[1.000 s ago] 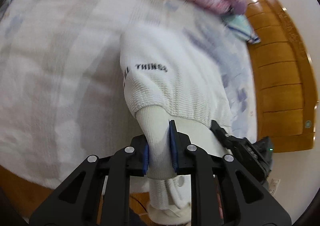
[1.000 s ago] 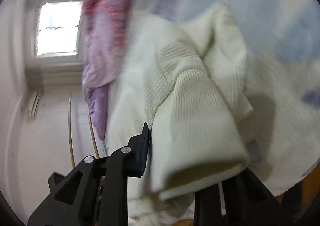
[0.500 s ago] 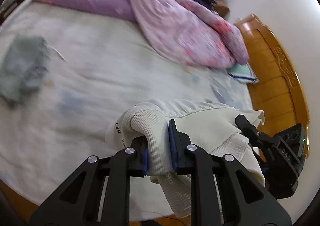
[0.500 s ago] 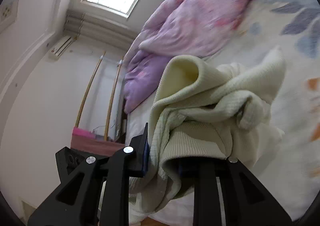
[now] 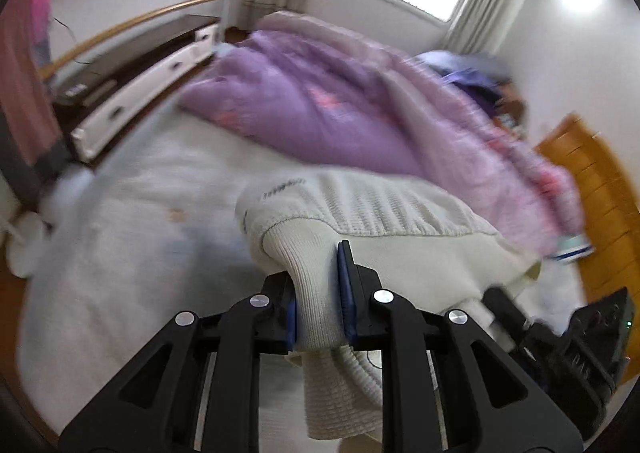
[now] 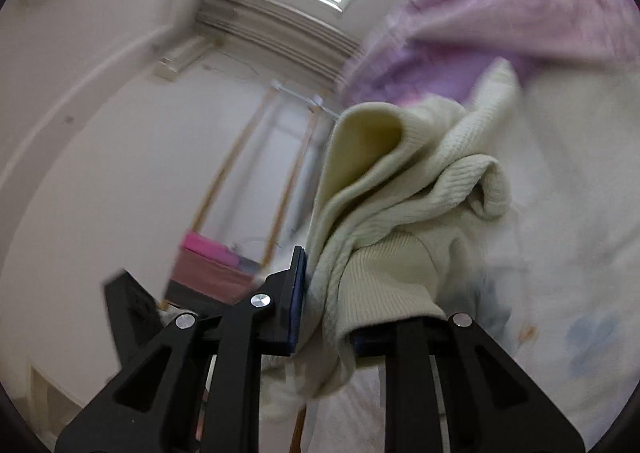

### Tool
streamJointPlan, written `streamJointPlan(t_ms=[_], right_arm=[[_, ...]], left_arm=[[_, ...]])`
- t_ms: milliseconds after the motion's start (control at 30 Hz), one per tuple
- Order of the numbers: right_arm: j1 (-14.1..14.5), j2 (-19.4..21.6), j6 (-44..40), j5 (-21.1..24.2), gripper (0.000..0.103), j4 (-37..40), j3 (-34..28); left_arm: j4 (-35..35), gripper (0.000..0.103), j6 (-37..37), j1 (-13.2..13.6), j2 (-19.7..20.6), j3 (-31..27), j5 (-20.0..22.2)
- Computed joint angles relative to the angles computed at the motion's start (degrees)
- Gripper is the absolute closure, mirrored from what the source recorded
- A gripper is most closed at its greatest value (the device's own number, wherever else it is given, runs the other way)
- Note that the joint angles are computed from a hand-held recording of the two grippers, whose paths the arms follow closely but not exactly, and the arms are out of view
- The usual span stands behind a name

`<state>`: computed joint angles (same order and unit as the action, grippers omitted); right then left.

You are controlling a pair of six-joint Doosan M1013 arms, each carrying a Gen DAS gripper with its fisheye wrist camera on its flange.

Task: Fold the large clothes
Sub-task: 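Lay the folded hem onto the jacket and open both tools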

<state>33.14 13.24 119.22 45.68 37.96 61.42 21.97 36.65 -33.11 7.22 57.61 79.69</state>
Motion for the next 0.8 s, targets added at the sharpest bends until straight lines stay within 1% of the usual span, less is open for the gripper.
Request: streamJointPlan(t_ms=[67,100,133,167,200,267,367,533,600,667,700,800], right_arm=[[2.1,0.9,3.5,2.5,0.088,-2.5,1.9],[3.1,1.5,4.9,4.8,0.088,-2.9,2.9],[4.0,1.8,6.5,6.5,0.089,-3.0,4.2],[4.6,1.9,8.5,7.6,0.091,-2.3,5.8],[5.0,1.8,9.7,8.1,0.092,-1.7,7.0],[6.2,1.8,11.2,8.5,0.093,-3.5,7.5],[7.2,2.4,12.2,9.5,0.093,-5.9,6.4],[8.8,3.8,12.6,12.7,0.093,-10.7,3.3],[8.4,4.3,10.9,14.4,0.092,-11.8,2.4],[8.3,4.8,10.4,16.5,0.090,-13.4,0.9],[8.0,4.7,10.1,16.9,0.090,-13.0,0.9],[7.6,5.0,10.3,19.0,0.089,-13.2,0.2]], left_arm=[[-0.5,0.087,-0.7,1.5,-2.5,5.9,0.1],[-1.5,0.087,-1.2,2.6,-3.5,9.0,0.6],[-3.4,0.087,-2.2,3.8,-4.4,12.2,1.9],[-5.0,0.087,-3.6,4.9,-5.4,15.2,1.7],[-5.5,0.087,-4.9,5.1,-6.2,17.1,1.4],[-5.4,0.087,-6.6,4.8,-7.8,20.0,0.1],[-4.1,0.087,-6.2,4.6,-8.2,21.0,0.2],[-2.0,0.087,-5.0,4.0,-6.1,19.2,4.2],[-1.2,0.087,-4.2,3.6,-5.5,18.7,6.4],[-1.9,0.087,-4.1,4.0,-5.8,19.4,6.3],[-2.4,0.087,-4.2,4.0,-5.9,19.6,6.3],[-1.7,0.085,-4.2,3.0,-6.0,19.9,6.4]])
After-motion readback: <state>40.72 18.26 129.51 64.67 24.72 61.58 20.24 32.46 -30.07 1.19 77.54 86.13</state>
